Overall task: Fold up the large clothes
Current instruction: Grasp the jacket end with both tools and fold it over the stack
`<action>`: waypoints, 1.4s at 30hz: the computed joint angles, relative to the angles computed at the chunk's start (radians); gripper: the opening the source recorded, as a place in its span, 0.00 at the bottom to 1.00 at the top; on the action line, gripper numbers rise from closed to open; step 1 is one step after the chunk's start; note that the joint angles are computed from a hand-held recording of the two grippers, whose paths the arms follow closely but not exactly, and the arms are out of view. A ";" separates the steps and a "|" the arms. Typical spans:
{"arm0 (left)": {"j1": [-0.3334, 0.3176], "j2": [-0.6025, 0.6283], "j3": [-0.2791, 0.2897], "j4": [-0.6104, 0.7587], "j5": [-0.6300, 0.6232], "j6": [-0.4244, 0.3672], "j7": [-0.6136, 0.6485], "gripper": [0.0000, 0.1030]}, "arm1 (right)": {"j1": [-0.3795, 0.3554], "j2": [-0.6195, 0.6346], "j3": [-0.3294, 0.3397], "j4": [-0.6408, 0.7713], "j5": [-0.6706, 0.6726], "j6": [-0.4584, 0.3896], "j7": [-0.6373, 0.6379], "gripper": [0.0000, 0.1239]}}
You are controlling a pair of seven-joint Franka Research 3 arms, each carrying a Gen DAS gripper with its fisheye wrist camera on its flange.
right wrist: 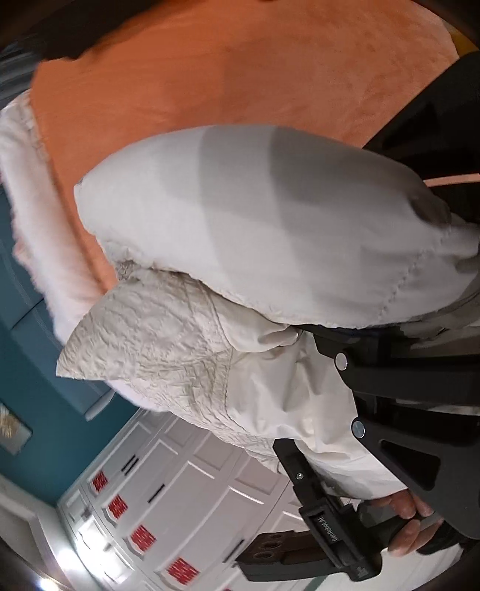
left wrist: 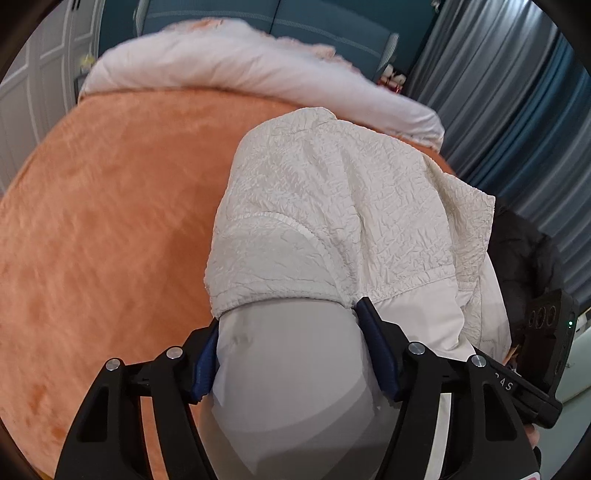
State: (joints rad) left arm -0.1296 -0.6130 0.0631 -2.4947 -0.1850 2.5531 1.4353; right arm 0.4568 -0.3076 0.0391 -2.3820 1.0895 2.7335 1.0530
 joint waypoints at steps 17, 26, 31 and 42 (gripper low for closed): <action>0.135 0.111 0.159 0.020 0.006 0.129 0.143 0.66 | 0.005 0.476 0.081 0.492 -0.232 -0.068 0.232 0.33; 0.282 0.005 0.062 -0.098 0.177 0.163 0.140 0.61 | -0.044 0.317 0.097 0.299 -0.428 0.040 0.368 0.35; 0.247 -0.011 0.030 -0.054 0.193 0.122 0.093 0.62 | -0.008 0.334 0.117 0.429 -0.735 0.080 0.489 0.16; 0.241 0.088 -0.020 -0.037 0.262 0.091 -0.038 0.62 | 0.099 0.735 0.039 0.941 -1.110 -0.201 0.653 0.00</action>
